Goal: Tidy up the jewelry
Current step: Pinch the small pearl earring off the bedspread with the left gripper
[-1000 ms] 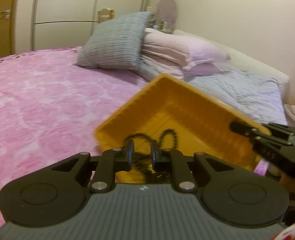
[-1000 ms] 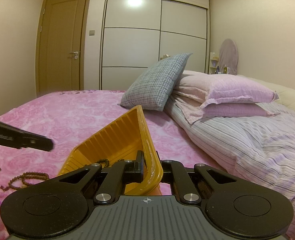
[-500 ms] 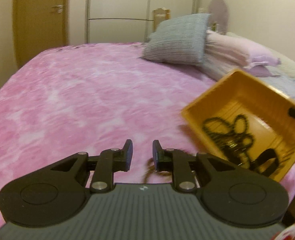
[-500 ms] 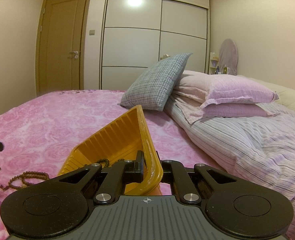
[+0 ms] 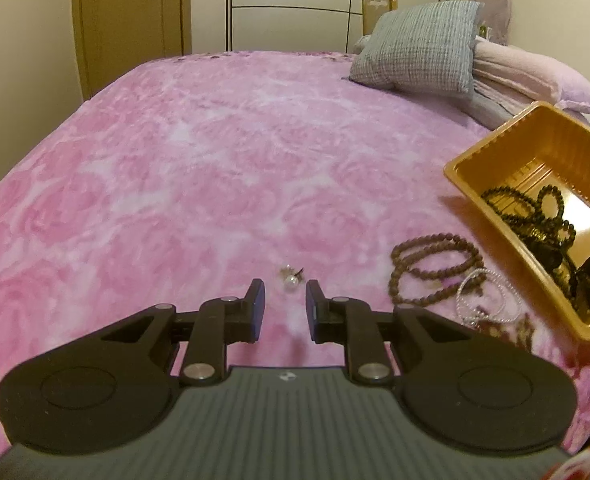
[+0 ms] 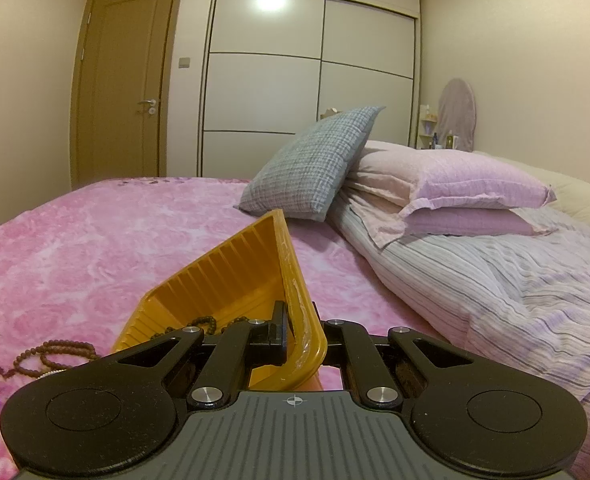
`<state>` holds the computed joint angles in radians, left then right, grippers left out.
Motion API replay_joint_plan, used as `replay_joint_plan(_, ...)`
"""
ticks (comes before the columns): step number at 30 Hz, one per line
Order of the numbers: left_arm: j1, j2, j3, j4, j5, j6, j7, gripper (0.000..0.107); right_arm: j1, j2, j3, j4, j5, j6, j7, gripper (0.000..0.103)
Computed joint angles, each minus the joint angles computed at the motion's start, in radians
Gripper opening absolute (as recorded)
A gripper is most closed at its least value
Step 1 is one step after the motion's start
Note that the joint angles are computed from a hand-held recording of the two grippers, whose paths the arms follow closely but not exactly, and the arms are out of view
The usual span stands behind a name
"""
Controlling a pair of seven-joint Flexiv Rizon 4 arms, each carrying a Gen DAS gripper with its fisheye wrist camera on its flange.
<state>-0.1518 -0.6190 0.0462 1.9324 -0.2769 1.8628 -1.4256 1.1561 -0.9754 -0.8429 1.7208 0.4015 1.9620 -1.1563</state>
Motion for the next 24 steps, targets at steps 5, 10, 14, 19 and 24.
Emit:
replay_joint_plan(5,-0.019,-0.026,0.019,-0.03,-0.004,-0.011,0.013,0.019,-0.002,0.0,0.001,0.001,-0.002,0.001,-0.003,0.007)
replay_joint_plan(10,-0.038,-0.058,0.04,-0.076,-0.007,-0.022,0.033,0.019,-0.004,0.0,0.002,0.001,0.0,0.001,-0.006,0.007)
replay_joint_plan(14,-0.043,-0.082,0.046,-0.108,-0.01,-0.042,0.046,0.019,-0.005,-0.001,0.002,0.0,-0.001,0.001,-0.008,0.007)
replay_joint_plan(19,-0.055,-0.107,0.065,-0.14,-0.01,-0.064,0.056,0.019,-0.004,-0.001,0.002,0.0,0.0,0.0,-0.007,0.007)
replay_joint_plan(24,-0.057,-0.114,0.07,-0.147,0.0,-0.07,0.066,0.016,-0.005,-0.002,0.001,0.002,-0.001,0.001,-0.006,0.007)
